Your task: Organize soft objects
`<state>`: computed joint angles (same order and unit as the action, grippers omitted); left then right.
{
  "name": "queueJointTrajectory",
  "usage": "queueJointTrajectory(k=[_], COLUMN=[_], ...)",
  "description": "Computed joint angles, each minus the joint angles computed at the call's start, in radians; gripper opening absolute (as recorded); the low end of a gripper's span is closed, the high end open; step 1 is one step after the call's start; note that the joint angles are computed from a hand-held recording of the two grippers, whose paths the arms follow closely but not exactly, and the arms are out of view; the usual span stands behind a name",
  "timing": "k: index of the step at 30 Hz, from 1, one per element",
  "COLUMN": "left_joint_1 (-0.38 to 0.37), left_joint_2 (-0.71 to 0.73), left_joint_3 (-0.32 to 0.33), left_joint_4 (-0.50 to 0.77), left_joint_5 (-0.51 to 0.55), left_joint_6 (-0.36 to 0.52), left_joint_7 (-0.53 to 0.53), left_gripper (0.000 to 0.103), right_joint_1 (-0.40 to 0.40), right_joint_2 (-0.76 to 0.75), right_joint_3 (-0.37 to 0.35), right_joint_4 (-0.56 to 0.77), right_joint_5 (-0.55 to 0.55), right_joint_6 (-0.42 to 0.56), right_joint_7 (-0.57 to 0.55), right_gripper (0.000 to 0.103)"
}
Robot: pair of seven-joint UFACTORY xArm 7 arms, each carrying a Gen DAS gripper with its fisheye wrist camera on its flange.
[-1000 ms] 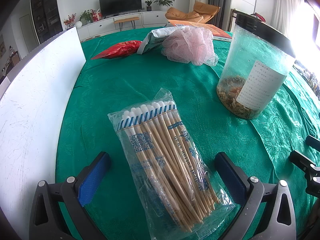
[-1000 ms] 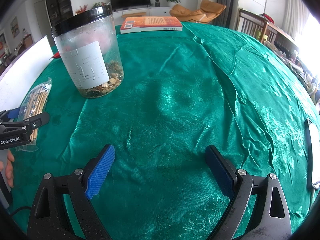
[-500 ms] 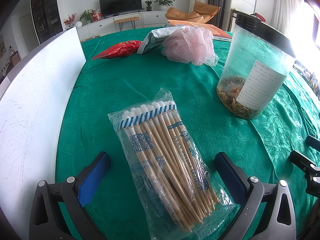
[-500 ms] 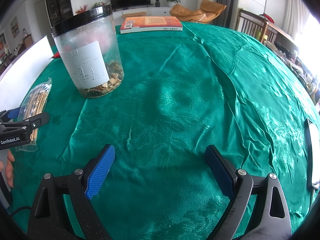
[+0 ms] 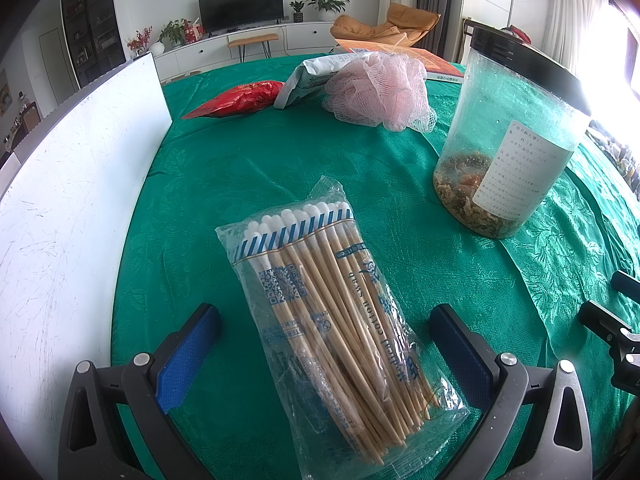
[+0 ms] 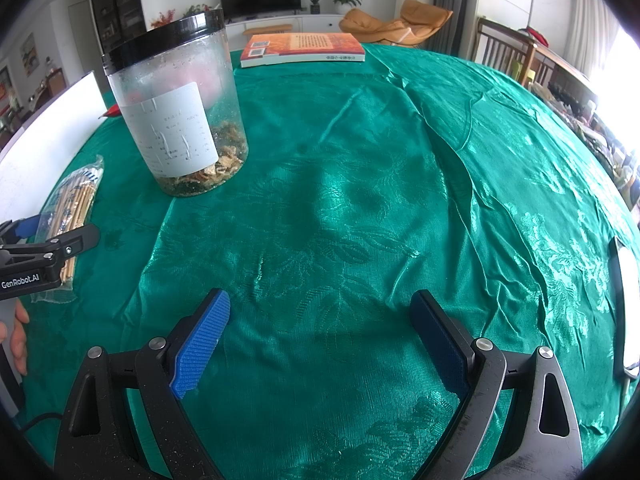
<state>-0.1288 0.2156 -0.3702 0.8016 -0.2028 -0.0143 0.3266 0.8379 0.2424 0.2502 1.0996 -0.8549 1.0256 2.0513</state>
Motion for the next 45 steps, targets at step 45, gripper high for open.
queueJointTrajectory(k=[45], left_joint_1=[0.002], left_joint_2=[0.001], left_joint_3=[-0.001], left_joint_4=[0.000], left_joint_5=[0.006], left_joint_6=[-0.001], left_joint_7=[-0.006], left_gripper=[0.103], right_joint_1=[0.029], right_joint_2=[-0.159], right_joint_3=[-0.007], right_joint_4=[-0.139], right_joint_5=[-0.218], right_joint_6=[-0.030], right_joint_7=[0.284], right_gripper=[0.092])
